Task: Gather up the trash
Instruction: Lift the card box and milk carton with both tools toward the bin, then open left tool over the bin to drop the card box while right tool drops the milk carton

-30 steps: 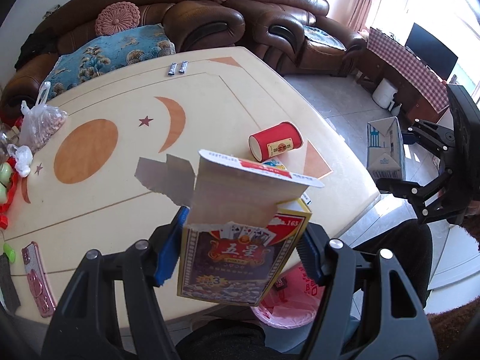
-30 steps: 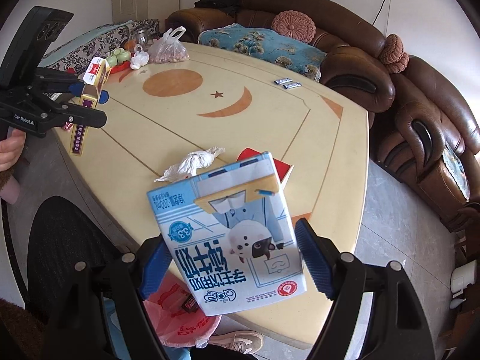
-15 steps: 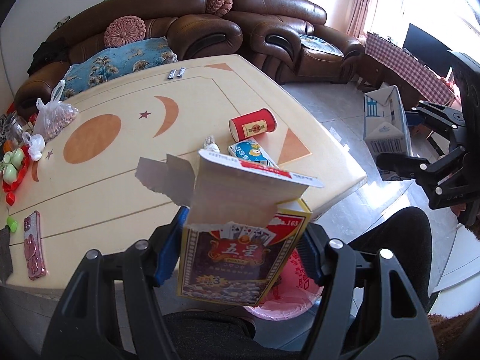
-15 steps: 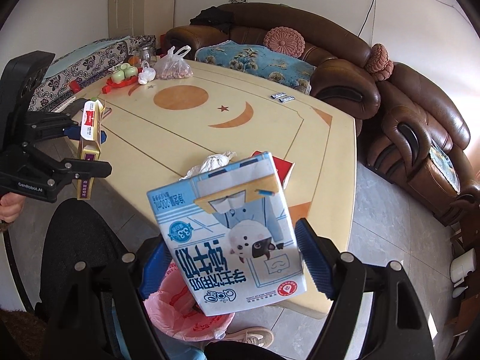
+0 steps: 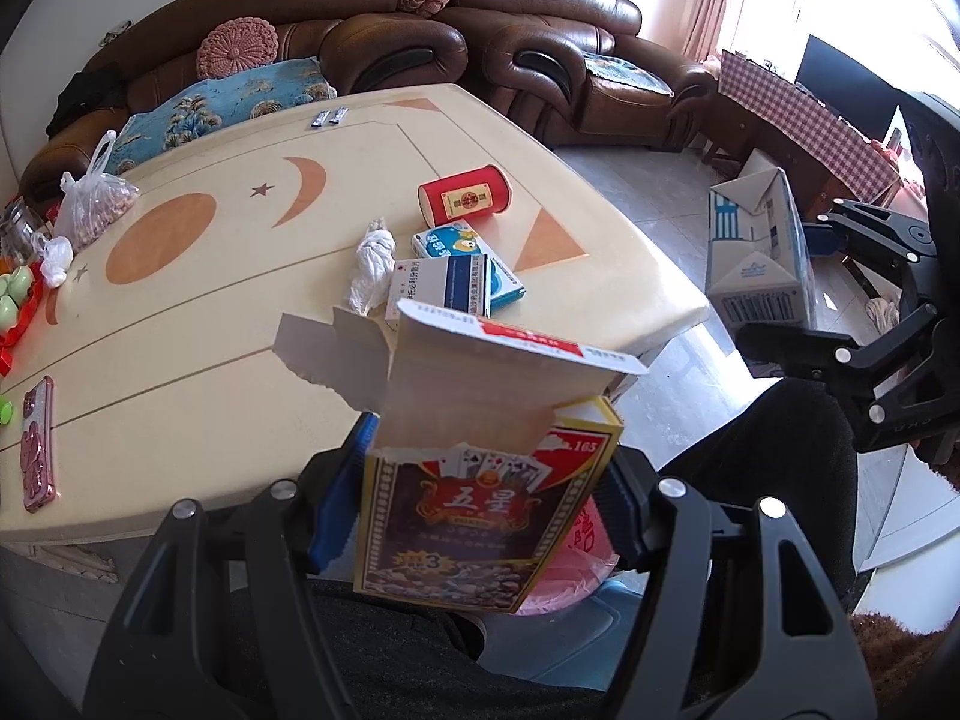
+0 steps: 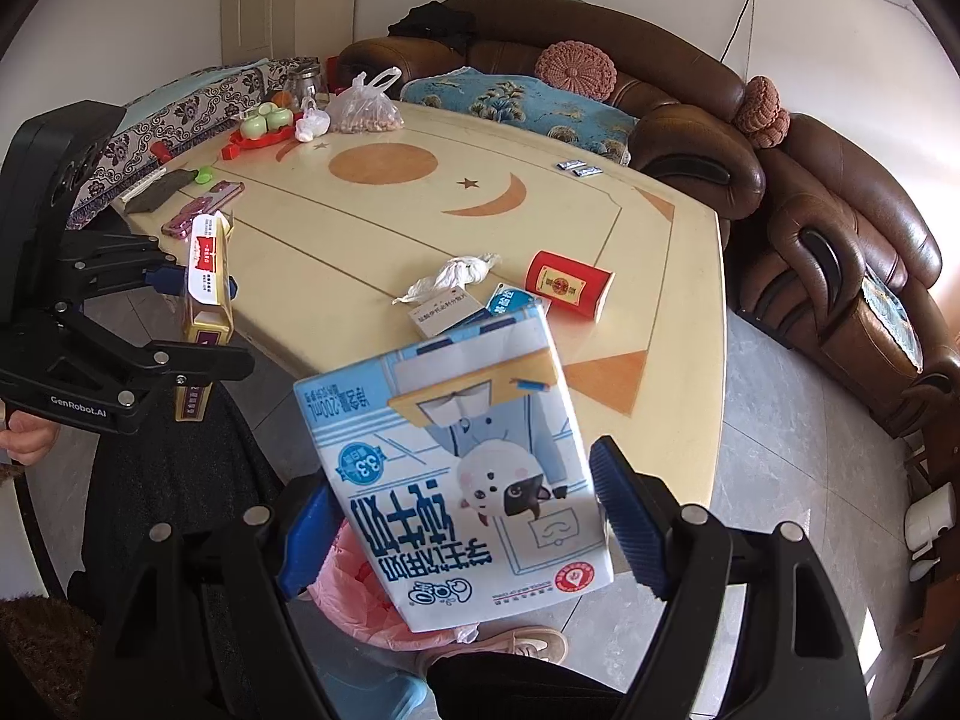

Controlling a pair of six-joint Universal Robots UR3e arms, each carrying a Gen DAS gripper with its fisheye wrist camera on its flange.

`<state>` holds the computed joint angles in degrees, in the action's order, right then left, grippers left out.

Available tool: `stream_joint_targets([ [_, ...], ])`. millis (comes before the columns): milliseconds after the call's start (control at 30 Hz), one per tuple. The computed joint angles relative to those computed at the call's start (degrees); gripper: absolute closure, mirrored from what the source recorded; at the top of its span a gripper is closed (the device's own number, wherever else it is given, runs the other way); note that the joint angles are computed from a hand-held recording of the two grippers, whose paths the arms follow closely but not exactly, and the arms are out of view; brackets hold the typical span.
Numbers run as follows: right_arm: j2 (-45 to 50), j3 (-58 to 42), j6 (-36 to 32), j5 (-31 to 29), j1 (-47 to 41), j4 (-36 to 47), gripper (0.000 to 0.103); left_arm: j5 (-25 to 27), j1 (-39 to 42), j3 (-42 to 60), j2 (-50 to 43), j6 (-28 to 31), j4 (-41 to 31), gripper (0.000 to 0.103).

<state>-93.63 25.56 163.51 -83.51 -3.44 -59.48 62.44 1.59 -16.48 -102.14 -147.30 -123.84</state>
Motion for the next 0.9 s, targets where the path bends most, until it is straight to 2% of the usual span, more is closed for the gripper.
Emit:
stream_joint_targets([
  [400, -10.68, 23.3, 2.11, 0.39, 1.65, -9.64, 0.027, 2.77, -4.25, -30.2, 12.28, -1.85, 14.45, 0.037],
  [700, -17.38, 42.5, 2.93, 0.48, 2.24, -17.28, 0.027, 4.22, -7.45, -45.27, 15.16, -4.23, 21.88, 0.037],
  [900, -21.89, 55.48, 2.37, 3.14, -0.89, -21.88, 0.027, 4.05, -7.36, -54.15, 15.17, -8.22, 25.71, 0.037],
])
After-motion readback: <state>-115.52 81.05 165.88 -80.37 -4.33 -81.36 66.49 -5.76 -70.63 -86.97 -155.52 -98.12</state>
